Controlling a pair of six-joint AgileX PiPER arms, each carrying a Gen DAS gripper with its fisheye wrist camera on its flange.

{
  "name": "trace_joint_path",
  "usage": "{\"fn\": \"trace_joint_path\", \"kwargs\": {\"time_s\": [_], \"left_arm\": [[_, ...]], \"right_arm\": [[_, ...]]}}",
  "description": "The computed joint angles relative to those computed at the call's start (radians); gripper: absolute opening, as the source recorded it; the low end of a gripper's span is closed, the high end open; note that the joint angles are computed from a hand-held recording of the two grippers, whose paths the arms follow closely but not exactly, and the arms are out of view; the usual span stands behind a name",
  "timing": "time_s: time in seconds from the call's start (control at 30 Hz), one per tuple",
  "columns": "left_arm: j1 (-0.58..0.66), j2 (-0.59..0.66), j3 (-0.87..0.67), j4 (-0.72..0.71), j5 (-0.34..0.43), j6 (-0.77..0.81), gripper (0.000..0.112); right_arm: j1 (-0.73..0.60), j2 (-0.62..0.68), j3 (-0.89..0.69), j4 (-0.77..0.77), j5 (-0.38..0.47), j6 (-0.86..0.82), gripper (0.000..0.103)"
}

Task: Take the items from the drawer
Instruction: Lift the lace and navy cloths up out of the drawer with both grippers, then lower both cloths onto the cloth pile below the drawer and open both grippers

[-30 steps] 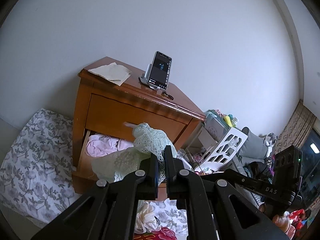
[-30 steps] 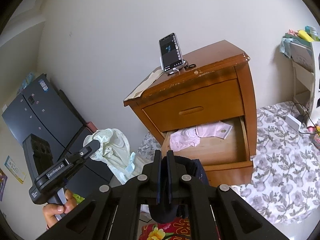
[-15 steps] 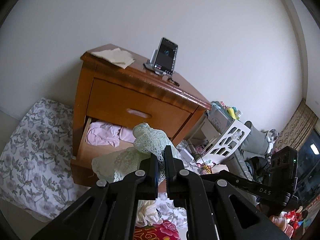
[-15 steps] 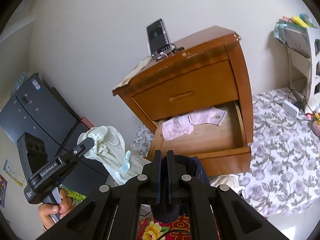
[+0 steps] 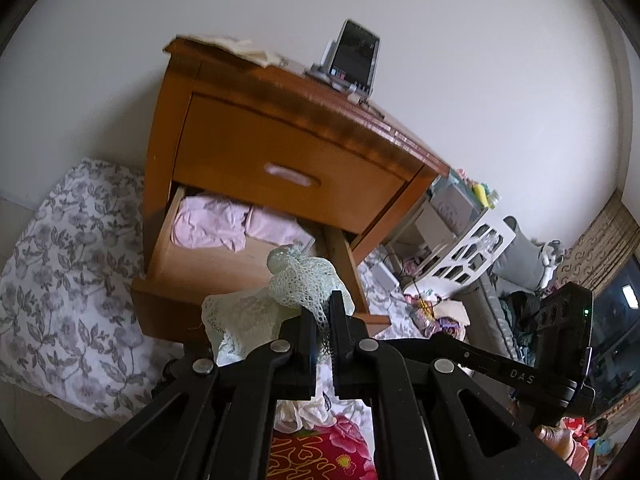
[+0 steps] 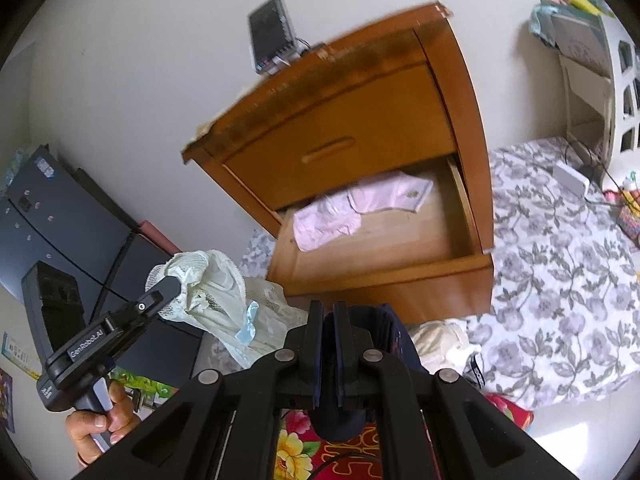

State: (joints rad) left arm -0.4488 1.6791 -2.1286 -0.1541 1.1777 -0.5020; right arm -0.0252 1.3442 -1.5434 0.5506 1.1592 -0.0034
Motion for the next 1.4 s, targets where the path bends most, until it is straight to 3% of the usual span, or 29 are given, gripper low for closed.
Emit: {"fn": "trace_joint_path", "kwargs": {"time_s": [0.63,1.03,1.4], "left_arm": [[0.012,0.089,0.060,-0.107,0.020,0.060,0.005],[0.045,0.159,0.151,-0.165,0.023,0.097,0.005],[0.072,0.221,0.214,-0.184,0.025,0.112,0.005]], "right_arm": [[-0.020,0.099,0.099,-0.041,-0.045,0.006,0.005],[0.053,0.224,0.134,-0.055,-0.084,0.022,0.005],[0.134,0.349,0.069,-0.068,-0.095,0.048,0.006]]}}
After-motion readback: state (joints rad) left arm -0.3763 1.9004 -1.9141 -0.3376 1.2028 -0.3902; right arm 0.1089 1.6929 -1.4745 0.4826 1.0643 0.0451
